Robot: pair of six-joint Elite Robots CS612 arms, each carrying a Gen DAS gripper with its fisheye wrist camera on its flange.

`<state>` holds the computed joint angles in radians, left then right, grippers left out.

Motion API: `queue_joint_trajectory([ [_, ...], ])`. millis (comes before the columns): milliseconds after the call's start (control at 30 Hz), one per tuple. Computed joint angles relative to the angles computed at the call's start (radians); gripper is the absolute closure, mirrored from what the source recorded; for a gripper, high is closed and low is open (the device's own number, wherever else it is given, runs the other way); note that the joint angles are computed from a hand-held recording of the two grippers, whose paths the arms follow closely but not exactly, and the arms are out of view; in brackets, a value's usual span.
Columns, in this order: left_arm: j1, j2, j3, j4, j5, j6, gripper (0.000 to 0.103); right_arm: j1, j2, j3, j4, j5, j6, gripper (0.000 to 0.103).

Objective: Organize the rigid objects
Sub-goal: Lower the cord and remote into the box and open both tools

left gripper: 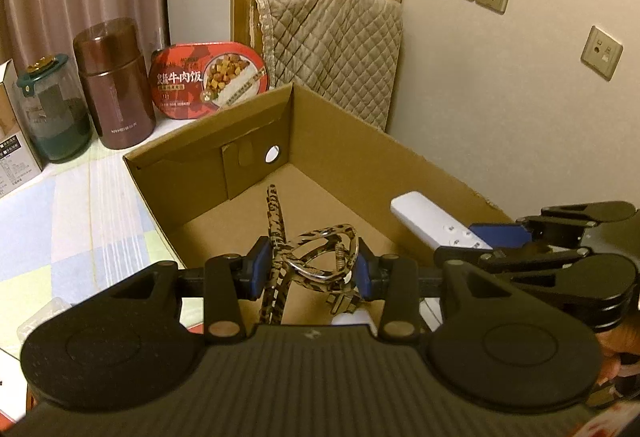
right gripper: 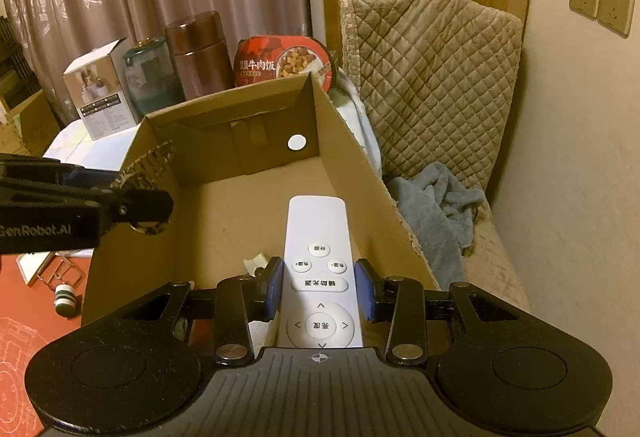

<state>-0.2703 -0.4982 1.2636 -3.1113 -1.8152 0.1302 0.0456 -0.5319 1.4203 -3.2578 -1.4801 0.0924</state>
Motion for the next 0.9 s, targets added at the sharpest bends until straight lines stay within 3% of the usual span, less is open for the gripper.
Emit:
queue_joint_trajectory([
  [333, -0.003, 0.01, -0.014, 0.018, 0.023, 0.017, 0.067, 0.002, 0.008, -0.013, 0.014, -0.006, -0.004, 0.068],
  [433, -0.008, 0.009, -0.009, -0.012, 0.05, 0.03, 0.052, 0.003, 0.009, -0.014, 0.015, -0.006, -0.006, 0.068],
  [500, -0.006, 0.008, -0.006, -0.03, 0.044, 0.029, 0.051, 0.003, 0.009, -0.014, 0.014, -0.005, -0.005, 0.068],
  [900, 0.024, -0.026, 0.06, -0.127, 0.03, -0.081, 0.051, 0.006, 0.011, -0.022, 0.006, -0.007, 0.009, 0.068],
])
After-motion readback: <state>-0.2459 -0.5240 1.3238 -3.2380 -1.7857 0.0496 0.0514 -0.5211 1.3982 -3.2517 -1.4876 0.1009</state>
